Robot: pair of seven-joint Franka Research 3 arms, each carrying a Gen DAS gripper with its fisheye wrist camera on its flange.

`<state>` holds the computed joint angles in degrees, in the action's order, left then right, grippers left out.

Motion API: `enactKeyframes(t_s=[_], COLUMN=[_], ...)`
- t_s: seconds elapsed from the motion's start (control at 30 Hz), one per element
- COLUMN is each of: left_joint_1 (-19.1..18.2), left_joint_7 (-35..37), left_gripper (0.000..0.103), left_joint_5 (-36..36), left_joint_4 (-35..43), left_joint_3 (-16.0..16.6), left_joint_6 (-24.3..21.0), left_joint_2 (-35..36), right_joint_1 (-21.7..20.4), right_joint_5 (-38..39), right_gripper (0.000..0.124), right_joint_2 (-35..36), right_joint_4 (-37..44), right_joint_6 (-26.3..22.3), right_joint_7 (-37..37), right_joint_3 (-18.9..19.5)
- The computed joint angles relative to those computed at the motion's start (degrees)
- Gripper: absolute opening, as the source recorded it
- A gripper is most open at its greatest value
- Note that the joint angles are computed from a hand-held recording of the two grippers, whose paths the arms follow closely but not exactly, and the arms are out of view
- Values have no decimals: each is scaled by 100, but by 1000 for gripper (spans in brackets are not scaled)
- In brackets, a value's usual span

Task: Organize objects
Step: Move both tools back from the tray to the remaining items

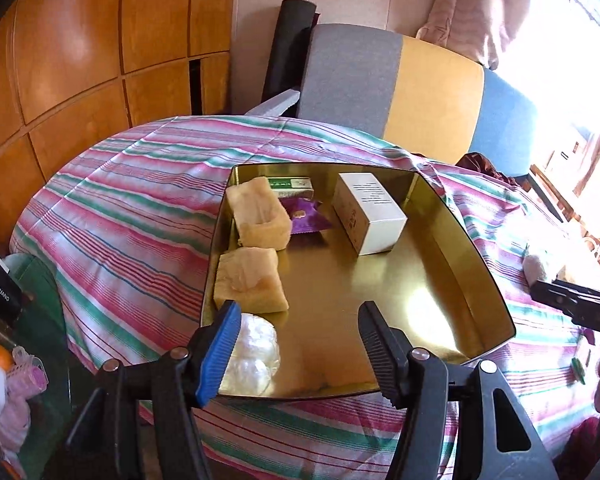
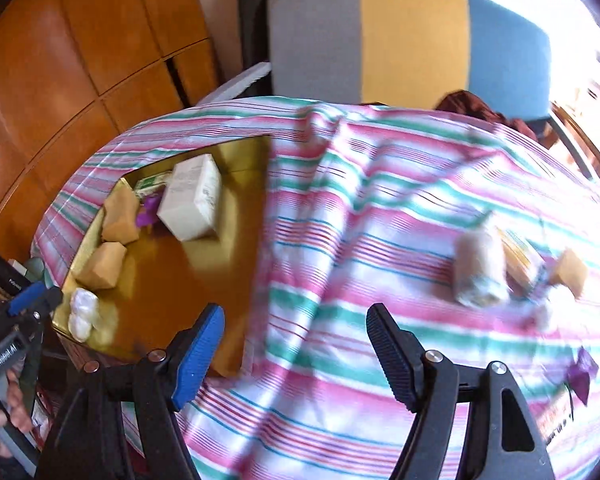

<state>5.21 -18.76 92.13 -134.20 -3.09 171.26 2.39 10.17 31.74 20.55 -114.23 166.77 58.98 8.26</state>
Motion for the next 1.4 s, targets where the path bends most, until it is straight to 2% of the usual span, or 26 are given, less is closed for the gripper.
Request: enactKeyframes(t_s=[0.27,0.37,0.5,0.57,0.6,0.7,0.83,1.07,1.2,1.33,1.4], left_joint_1=[-148,-204,-296,-348,-371,-470,-643,-999,-939,-773,-815], left_joint_7=[393,576,784,938,1020,1282,1806,3658,4941,6129,6520], left_gripper=[64,64,64,64,64,64,64,65,65,68,68], left_joint_5=[-249,-367,-443,-521,-567,-717,-1069,-2616,-3816,-4931,-5294], left_joint_4=[37,76,170,241,288,455,727,1164,1504,2015,2352], left_joint_3=[-90,-108,-136,-151,-153,-171,-193,-333,-684,-1182,-1297], left_joint_6=[-80,-85,-61,-36,-6,60,202,320,323,97,-75], left_joint_2=[17,58,126,190,231,368,602,1089,1449,1905,2176], right_joint_1=[-544,-855,-1407,-1862,-1953,-2202,-2236,-1842,-1654,-1592,-1542], right_joint_5=[592,1059,2347,3707,4183,5348,6262,6208,6210,6387,6351], right_gripper=[75,75,79,79,79,79,80,80,80,81,82], right_joint_2=[-312,-390,-444,-412,-378,-325,-303,-272,-261,-274,-271], right_joint_4=[-475,-501,-510,-404,-343,-214,-184,-157,-150,-168,-167], right_joint_6=[188,266,698,873,898,447,67,-365,-614,-764,-744], right_joint_7=[112,32,-555,-1390,-1522,-1659,-1737,-1684,-1690,-1813,-1769], right_joint_3=[-209,-174,112,471,483,344,55,-411,-647,-760,-794])
